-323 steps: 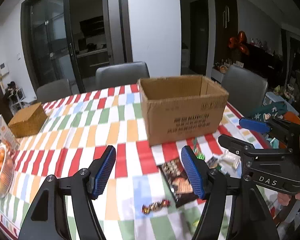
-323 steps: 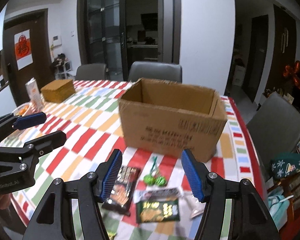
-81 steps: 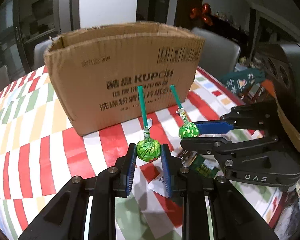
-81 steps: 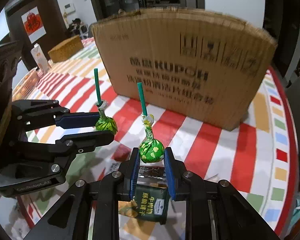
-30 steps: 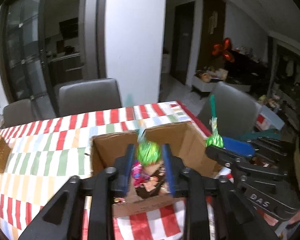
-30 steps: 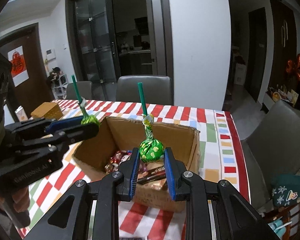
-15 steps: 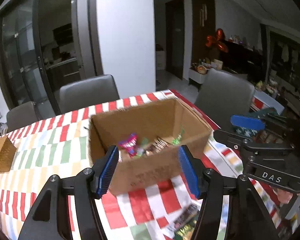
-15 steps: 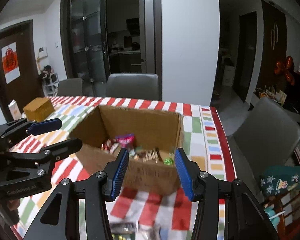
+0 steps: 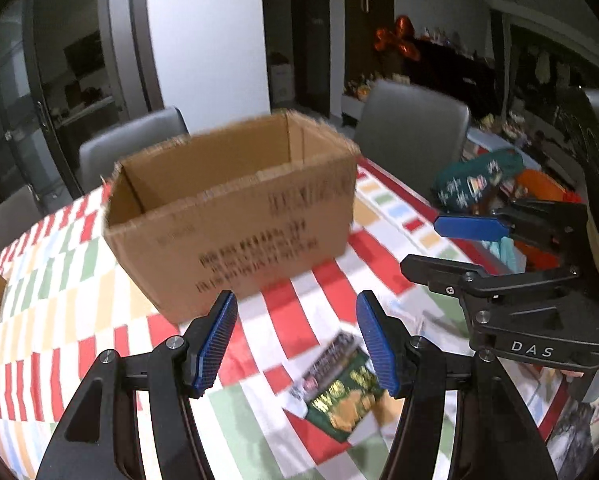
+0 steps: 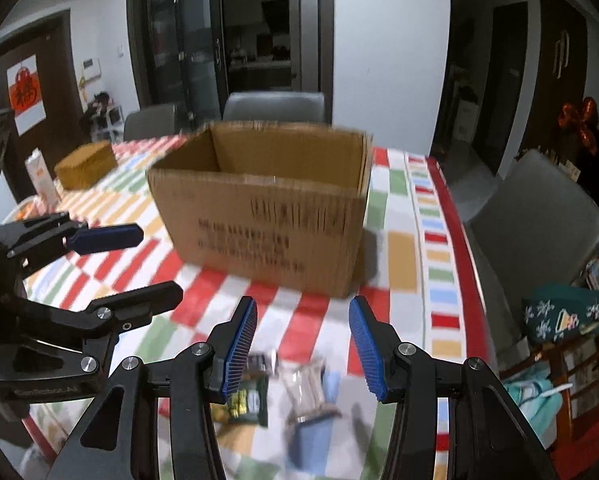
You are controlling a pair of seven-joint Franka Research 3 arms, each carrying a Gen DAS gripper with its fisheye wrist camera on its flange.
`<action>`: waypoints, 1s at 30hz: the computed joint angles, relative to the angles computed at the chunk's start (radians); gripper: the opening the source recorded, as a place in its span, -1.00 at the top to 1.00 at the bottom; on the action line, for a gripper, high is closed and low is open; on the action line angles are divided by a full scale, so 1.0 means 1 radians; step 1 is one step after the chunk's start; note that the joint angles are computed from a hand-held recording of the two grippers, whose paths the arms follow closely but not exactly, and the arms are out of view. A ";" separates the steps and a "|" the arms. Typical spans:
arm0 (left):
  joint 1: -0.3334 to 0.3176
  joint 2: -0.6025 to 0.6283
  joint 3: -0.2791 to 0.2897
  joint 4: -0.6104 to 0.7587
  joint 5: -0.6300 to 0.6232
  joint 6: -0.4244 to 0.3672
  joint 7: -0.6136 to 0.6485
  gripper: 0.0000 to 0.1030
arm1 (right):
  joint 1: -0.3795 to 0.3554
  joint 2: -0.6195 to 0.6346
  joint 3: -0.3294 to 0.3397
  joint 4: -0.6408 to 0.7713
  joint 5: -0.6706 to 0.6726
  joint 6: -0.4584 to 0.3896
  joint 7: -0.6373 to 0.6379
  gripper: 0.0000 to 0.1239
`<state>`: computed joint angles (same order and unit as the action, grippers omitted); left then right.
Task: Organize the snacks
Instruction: 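Grasp the white wrapped pastry with the right tool while the left tool grasps the dark stick snack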
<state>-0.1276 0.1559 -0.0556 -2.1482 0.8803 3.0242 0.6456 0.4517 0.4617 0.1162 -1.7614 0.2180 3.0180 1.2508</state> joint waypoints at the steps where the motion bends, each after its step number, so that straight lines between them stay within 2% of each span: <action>1: 0.008 0.008 -0.014 -0.007 -0.032 -0.001 0.032 -0.18 | -0.002 0.001 0.001 -0.006 0.001 -0.010 -0.002 0.21; 15: 0.058 0.112 -0.107 -0.020 -0.434 -0.039 0.414 -0.17 | 0.039 0.057 -0.055 -0.001 -0.079 -0.138 0.055 0.21; 20: 0.039 0.150 -0.094 0.013 -0.483 -0.074 0.469 -0.16 | 0.045 0.085 -0.064 0.028 -0.105 -0.173 0.077 0.21; 25: 0.042 0.189 -0.098 0.061 -0.529 -0.112 0.515 -0.05 | 0.051 0.115 -0.072 0.066 -0.127 -0.203 0.096 0.21; 30: 0.086 0.225 -0.151 0.106 -0.627 -0.146 0.603 0.12 | 0.044 0.152 -0.067 0.117 -0.133 -0.244 0.104 0.21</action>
<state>-0.0412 0.3811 -0.2062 -2.0417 0.2528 2.8780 1.2482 0.4961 0.6133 0.0490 -1.6448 0.0851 2.7739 1.3552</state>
